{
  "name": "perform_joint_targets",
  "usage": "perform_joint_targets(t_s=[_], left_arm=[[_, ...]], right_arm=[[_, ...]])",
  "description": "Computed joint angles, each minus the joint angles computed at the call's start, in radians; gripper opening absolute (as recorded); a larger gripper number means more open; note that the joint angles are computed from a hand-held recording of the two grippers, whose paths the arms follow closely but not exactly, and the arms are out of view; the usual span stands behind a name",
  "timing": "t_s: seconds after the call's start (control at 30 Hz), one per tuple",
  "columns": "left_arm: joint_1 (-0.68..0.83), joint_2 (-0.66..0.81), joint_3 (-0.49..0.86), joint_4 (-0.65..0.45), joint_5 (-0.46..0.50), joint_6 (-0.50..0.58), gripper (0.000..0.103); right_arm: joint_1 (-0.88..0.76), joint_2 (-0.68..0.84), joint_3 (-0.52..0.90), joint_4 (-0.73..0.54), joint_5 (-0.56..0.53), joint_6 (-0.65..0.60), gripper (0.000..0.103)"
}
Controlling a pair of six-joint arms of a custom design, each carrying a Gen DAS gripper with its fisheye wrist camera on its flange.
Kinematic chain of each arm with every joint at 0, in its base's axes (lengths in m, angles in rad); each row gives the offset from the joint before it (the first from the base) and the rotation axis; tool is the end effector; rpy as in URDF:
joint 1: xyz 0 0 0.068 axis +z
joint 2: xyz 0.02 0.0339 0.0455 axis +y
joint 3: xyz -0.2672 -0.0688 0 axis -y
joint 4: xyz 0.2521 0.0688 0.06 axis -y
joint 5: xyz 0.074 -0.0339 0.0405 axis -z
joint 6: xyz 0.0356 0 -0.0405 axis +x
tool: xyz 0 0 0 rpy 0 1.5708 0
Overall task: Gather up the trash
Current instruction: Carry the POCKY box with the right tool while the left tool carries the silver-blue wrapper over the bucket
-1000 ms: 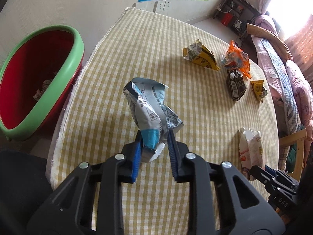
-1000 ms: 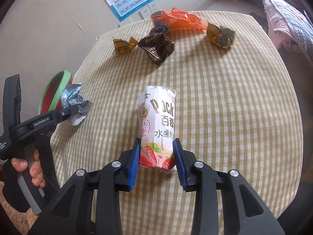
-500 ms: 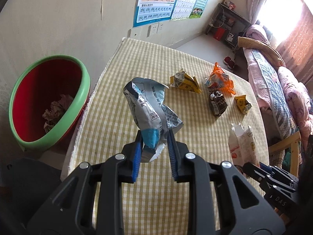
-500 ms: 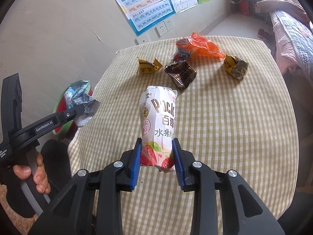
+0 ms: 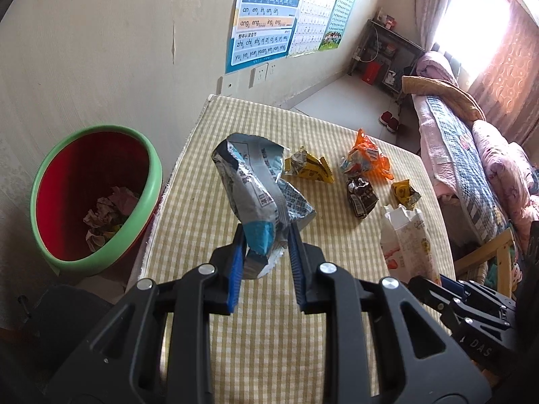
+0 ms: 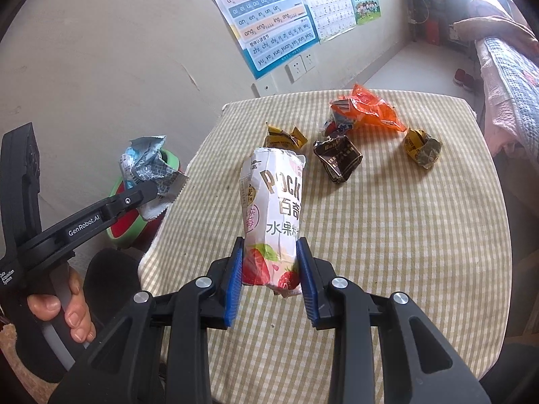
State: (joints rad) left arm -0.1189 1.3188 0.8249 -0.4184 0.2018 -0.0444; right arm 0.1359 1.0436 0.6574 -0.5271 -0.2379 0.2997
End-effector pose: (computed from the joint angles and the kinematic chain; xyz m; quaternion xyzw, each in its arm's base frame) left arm 0.2677 -0.0392 0.2195 0.0676 0.9396 -0.1212 0.3128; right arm 0.2050 0.0365 0.2191 0.0387 0.9397 0.1789 0.2887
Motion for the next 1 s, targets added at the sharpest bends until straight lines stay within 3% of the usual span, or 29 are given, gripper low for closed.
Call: perform_joint_targets(t_s=[1.0], left_arm=[[0.089,-0.001,0.011,0.001,0.018,0.006,0.024]], right_arm=[[0.113,0.102,0.079,0.028,0.016,0.026,0.031]])
